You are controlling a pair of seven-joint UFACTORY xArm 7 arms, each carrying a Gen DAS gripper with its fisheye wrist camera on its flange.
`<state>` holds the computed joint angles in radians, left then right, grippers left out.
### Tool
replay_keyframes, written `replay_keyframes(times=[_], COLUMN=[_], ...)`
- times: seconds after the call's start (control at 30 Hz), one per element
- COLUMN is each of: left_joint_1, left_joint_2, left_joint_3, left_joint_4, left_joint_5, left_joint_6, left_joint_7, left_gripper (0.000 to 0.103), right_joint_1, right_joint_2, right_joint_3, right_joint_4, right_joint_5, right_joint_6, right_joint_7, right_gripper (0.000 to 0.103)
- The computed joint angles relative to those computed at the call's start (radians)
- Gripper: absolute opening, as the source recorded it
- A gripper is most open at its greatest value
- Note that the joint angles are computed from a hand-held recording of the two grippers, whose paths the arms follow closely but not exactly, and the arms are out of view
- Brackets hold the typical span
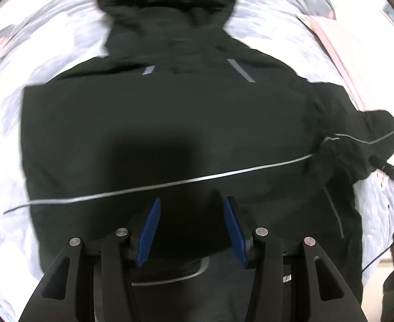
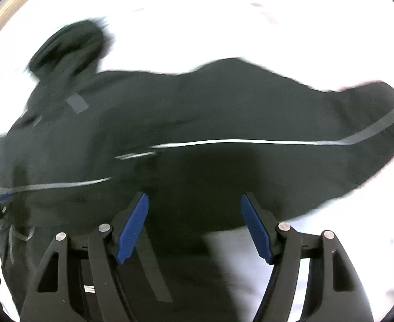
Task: Fold large clothes
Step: 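Grasp the other black sleeve cuff with the right gripper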
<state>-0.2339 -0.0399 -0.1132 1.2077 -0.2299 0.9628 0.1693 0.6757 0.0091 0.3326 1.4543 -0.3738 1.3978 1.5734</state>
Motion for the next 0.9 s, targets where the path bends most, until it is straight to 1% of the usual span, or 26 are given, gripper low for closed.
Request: replay_keyframes(times=[0.03,0.07,0.13,0.23,0.37,0.47,0.53,0.63,0.67,0.7,0.73,0.77,0.8,0.83,0.87,0.9], left_joint_1=[-0.008,-0.016,-0.032,-0.054,-0.069,-0.072,-0.075,-0.079,-0.08,-0.08,-0.083,-0.084,-0.085,-0.086,-0.09,-0.092], left_joint_2=[0.01,0.021,0.043,0.078,0.1,0.127,0.137,0.145,0.153,0.154,0.158,0.159,0.158,0.157,0.16,0.157], left_joint_3=[-0.009,-0.016,-0.029,-0.041,-0.045,-0.044,-0.045,-0.046,-0.046,-0.046,-0.048,-0.048,-0.048,-0.047,-0.048,-0.048], left_joint_4=[0.011,0.023,0.048,0.082,0.094,0.112,0.114,0.119,0.126,0.128,0.131,0.131,0.129,0.125,0.125,0.117], left_joint_5=[0.005,0.011,0.023,0.054,0.071,0.058,0.06,0.08,0.083,0.087,0.091,0.095,0.101,0.105,0.112,0.118], left_joint_6=[0.001,0.0,0.004,0.018,0.026,0.042,0.047,0.051,0.053,0.055,0.055,0.054,0.05,0.042,0.031,0.018], left_joint_7=[-0.005,-0.012,-0.022,-0.048,-0.092,-0.116,-0.122,-0.117,-0.113,-0.109,-0.106,-0.104,-0.103,-0.105,-0.115,-0.124], left_gripper=[0.05,0.05,0.05,0.05,0.05,0.05,0.05,0.05,0.05,0.05,0.05,0.05,0.05,0.05,0.05,0.05], right_joint_1=[-0.006,-0.023,-0.065,-0.124,-0.202,-0.257,-0.277,-0.322,-0.328,-0.336,-0.346,-0.353,-0.364,-0.373,-0.381,-0.394], right_joint_2=[-0.064,-0.158,-0.311,-0.48,-0.614,-0.692,-0.74,-0.767,-0.782,-0.793,-0.783,-0.759,-0.739,-0.711,-0.707,-0.7], right_joint_3=[-0.006,-0.014,-0.024,-0.052,-0.086,-0.135,-0.169,-0.185,-0.196,-0.205,-0.192,-0.17,-0.148,-0.117,-0.099,-0.079], right_joint_4=[-0.045,-0.131,-0.248,-0.335,-0.389,-0.458,-0.534,-0.623,-0.667,-0.692,-0.695,-0.671,-0.651,-0.606,-0.591,-0.563], right_joint_5=[0.012,0.029,0.051,0.052,0.004,-0.008,0.006,0.038,0.068,0.083,0.083,0.076,0.067,0.053,0.052,0.045], right_joint_6=[0.03,0.044,0.111,0.216,0.269,0.236,0.146,0.082,0.029,-0.005,-0.02,-0.014,-0.004,0.008,-0.007,-0.009], right_joint_7=[0.028,0.048,0.049,-0.008,-0.093,-0.136,-0.15,-0.141,-0.132,-0.138,-0.145,-0.168,-0.185,-0.205,-0.212,-0.219], right_gripper=[0.073,0.073,0.073,0.074,0.075,0.082,0.082,0.082,0.082,0.081,0.066,0.051,0.044,0.03,0.019,0.018])
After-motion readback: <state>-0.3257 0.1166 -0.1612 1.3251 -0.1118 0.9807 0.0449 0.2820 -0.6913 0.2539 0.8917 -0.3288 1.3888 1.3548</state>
